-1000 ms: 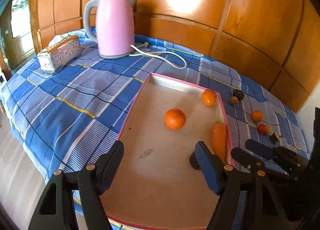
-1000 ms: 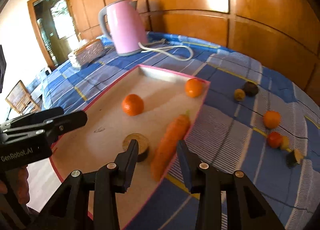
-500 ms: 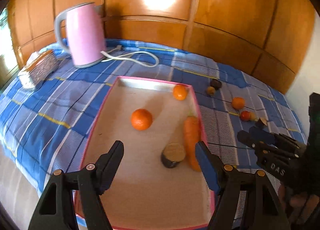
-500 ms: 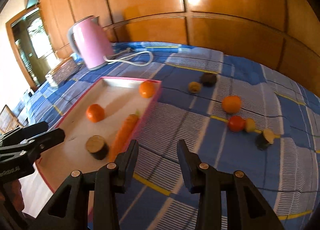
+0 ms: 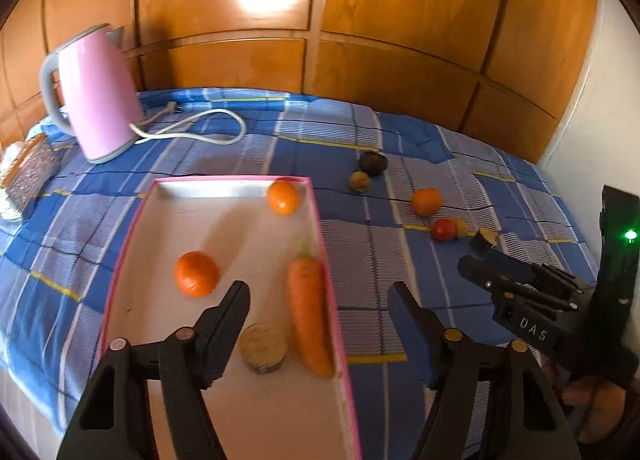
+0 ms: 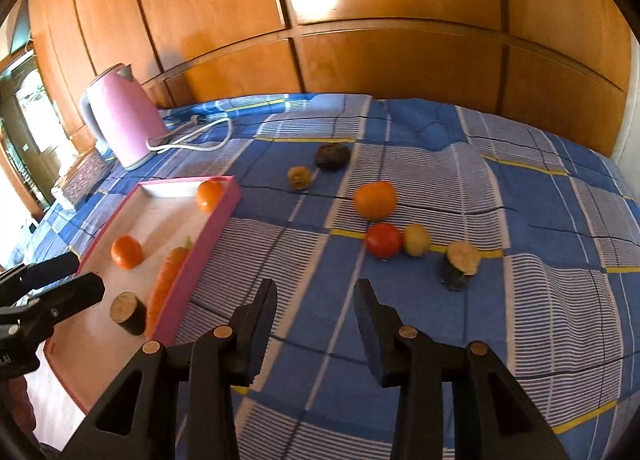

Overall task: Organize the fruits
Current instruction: 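Grasp a small yellow-brown fruit with the left tool while the right reaches the dark round fruit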

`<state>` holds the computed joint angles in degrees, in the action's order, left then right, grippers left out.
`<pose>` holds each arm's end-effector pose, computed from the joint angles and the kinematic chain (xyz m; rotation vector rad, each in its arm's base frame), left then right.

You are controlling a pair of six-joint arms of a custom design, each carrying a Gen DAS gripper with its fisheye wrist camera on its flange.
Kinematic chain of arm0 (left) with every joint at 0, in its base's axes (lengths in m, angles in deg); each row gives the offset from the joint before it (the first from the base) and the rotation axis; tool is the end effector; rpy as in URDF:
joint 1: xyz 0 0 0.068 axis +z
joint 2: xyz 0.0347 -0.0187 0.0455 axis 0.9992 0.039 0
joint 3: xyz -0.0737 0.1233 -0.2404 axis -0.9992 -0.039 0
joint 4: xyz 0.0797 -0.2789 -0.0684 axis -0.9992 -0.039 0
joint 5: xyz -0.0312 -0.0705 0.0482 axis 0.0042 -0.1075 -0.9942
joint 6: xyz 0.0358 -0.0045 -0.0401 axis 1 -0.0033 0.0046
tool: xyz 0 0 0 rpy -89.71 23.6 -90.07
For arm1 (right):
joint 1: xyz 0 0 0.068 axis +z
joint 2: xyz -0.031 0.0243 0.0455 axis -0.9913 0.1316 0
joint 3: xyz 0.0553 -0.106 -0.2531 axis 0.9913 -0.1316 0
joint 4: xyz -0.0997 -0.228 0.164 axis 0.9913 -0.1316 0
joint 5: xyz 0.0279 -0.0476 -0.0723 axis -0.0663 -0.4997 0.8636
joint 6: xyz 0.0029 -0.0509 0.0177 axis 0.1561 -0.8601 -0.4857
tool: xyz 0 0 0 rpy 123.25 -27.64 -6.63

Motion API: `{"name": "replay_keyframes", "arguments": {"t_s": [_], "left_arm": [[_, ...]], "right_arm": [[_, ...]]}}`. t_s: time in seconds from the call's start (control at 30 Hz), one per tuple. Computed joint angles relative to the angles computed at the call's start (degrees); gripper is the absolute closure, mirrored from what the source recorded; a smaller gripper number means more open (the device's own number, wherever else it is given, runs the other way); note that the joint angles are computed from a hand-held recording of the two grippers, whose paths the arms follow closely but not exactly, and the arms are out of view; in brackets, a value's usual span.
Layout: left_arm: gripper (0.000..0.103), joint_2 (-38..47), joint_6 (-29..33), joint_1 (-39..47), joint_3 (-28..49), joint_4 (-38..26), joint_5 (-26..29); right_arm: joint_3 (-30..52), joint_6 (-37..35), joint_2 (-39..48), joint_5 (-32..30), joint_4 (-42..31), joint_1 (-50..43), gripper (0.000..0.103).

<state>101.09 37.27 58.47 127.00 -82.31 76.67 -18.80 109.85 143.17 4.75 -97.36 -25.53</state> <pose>0.1441 -0.0732 0.2613 0.0507 2.4334 -0.1793 0.1714 0.2405 0.2116 -0.1306 2.3930 0.4082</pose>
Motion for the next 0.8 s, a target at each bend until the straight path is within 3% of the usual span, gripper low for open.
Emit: {"name": "replay_keyframes", "arguments": {"t_s": [0.13, 0.53, 0.8], "left_arm": [[0.036, 4.3, 0.5, -0.9, 1.8, 3.2, 1.1], [0.070, 23.1, 2.5, 6.4, 8.8, 12.5, 13.5], [0.072, 37.2, 3.3, 7.6, 15.5, 18.4, 15.5]], "right_arm": [[-1.4, 0.0, -1.6, 0.0, -0.4, -1.7, 0.063], [1.0, -6.5, -1.2, -5.6, 0.7, -10.6, 0.063], [5.2, -10.5, 4.1, -10.4, 2.2, -16.1, 0.063]]}}
